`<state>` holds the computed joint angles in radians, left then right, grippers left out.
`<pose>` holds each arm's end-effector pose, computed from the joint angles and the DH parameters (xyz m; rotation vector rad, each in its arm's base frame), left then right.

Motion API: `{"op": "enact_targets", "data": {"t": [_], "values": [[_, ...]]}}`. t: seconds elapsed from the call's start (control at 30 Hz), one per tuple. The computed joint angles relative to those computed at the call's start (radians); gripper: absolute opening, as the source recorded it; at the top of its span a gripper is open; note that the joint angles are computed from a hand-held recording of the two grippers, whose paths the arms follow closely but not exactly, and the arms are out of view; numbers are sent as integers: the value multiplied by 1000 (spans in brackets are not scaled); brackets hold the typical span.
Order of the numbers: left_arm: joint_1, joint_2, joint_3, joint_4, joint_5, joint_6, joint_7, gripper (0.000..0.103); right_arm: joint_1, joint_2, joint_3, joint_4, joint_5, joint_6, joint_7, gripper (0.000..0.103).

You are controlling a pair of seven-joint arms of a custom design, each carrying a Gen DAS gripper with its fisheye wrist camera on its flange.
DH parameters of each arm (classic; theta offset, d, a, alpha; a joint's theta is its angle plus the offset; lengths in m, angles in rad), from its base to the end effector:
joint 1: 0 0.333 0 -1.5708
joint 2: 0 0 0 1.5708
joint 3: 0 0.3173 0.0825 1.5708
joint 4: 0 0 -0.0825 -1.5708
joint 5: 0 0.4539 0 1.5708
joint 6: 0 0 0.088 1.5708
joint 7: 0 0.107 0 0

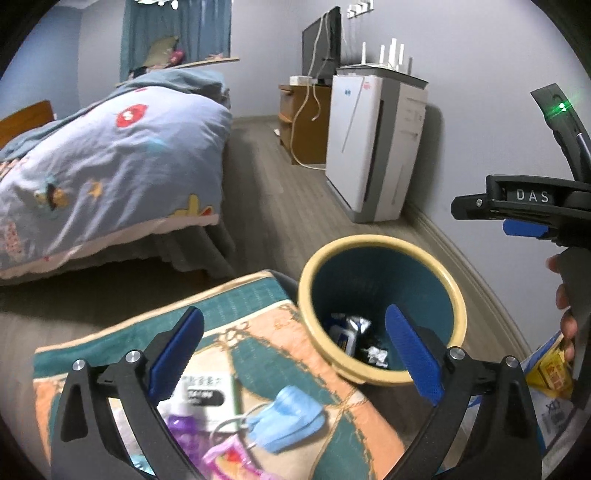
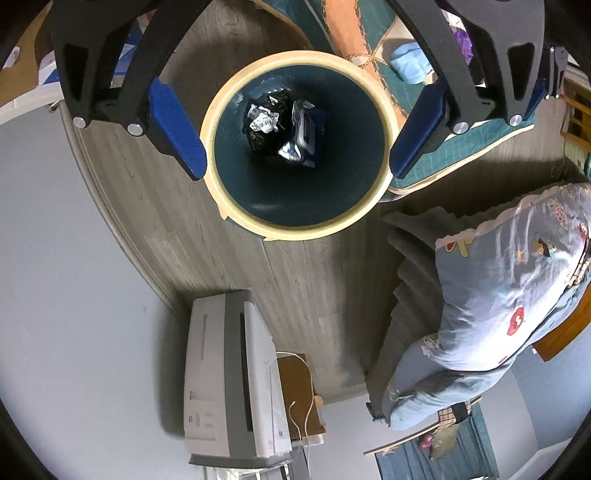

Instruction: Collect trash

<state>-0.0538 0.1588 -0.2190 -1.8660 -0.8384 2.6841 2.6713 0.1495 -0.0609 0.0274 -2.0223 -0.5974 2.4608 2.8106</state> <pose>0.6877 -0.1611 0.4700 -1.0731 2.3540 -1.1093 0.6324 0.1139 0.5062 -1.1162 2.3600 -0.7042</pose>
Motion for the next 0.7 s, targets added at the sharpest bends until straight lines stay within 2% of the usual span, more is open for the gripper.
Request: {"op": "enact_targets", "data": {"t": [0.27,0.4,0.6,0.7], "values": [[15,-81,39,-71,18,12,-10,98,29,-13,26,4,-19,-22,10,97],[28,-121,63,-101,-19,9,18,98,47,-10,37,11,-8,-15,24,97],[41,-169,99,-153,-46,101,34,98,86,8,57,34,-17,-30,38,97],[51,-184,119,-168,-59,115,27,98,108,17,67,44,-26,-34,36,97]]}}
